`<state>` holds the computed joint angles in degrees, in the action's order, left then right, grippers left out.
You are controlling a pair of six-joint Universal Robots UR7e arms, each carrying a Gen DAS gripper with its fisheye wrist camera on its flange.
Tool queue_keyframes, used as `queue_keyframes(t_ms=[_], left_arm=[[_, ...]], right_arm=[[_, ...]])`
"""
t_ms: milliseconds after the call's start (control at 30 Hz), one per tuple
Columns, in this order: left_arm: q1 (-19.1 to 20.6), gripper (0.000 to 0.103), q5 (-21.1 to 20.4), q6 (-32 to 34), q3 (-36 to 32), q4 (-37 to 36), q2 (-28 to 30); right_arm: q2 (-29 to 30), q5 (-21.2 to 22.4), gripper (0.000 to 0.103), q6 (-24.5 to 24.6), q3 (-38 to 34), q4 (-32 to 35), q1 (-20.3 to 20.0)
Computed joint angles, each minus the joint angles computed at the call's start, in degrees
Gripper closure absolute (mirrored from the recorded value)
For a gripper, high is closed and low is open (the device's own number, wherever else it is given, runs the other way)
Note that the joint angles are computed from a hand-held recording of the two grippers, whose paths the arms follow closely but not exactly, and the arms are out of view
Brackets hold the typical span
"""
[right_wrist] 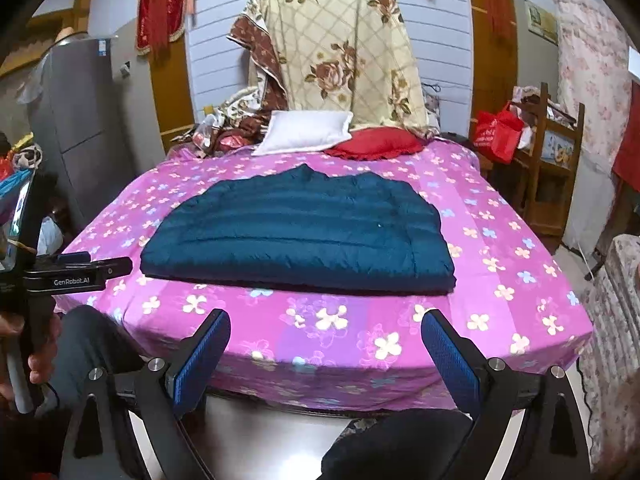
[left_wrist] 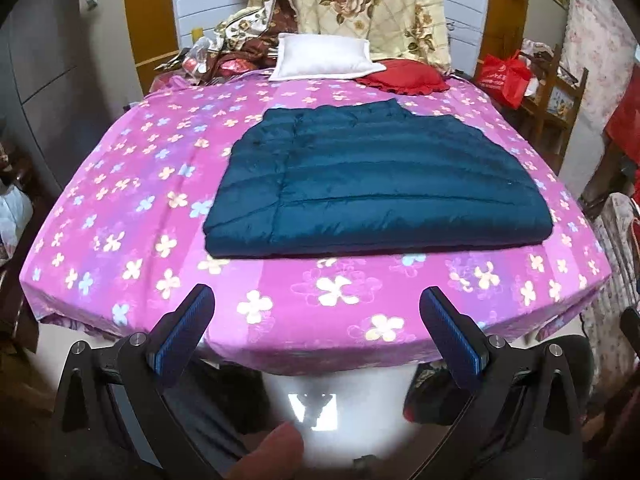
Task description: Fold large clothes
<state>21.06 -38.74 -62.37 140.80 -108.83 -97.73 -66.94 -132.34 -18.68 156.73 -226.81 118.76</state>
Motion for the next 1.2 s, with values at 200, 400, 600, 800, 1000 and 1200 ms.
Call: queue_keyframes(t_ms=[200, 400, 600, 800, 1000, 1200], left_arm=[[-0.21, 0.0, -0.9, 1.9, 0.08, -2.26, 2.06], [-0.27, 0.0, -1.55, 3.52, 0.46, -4.47, 3.57], [-0.28, 0.0, -1.79, 3.21, 0.59, -4.59, 3.52], [0.33, 0.0, -2.23, 3.34, 0.6, -5.0, 3.67], [0.64, 0.0, -2.51, 3.62, 0.76, -5.58, 3.76], [1.38, 0.0, -3.3, 5.18, 1.6, -8.11, 3.28]], right_arm=[[-0.96, 1.52, 0.008, 0.17, 0.98, -1.03, -2.1], [-1.44, 1.98, 0.008, 0.04, 1.37, -0.81, -3.01], [-1.92, 2.31, 0.008, 0.23, 1.71, -0.24, -3.73], [-2.07, 2.64, 0.008, -0.27, 1.73, -0.02, -3.93], [-1.91, 2.93, 0.008, -0.29, 1.56, 0.04, -4.04], [-1.34, 2.63, 0.008, -0.05, 1.25, 0.13, -3.84]])
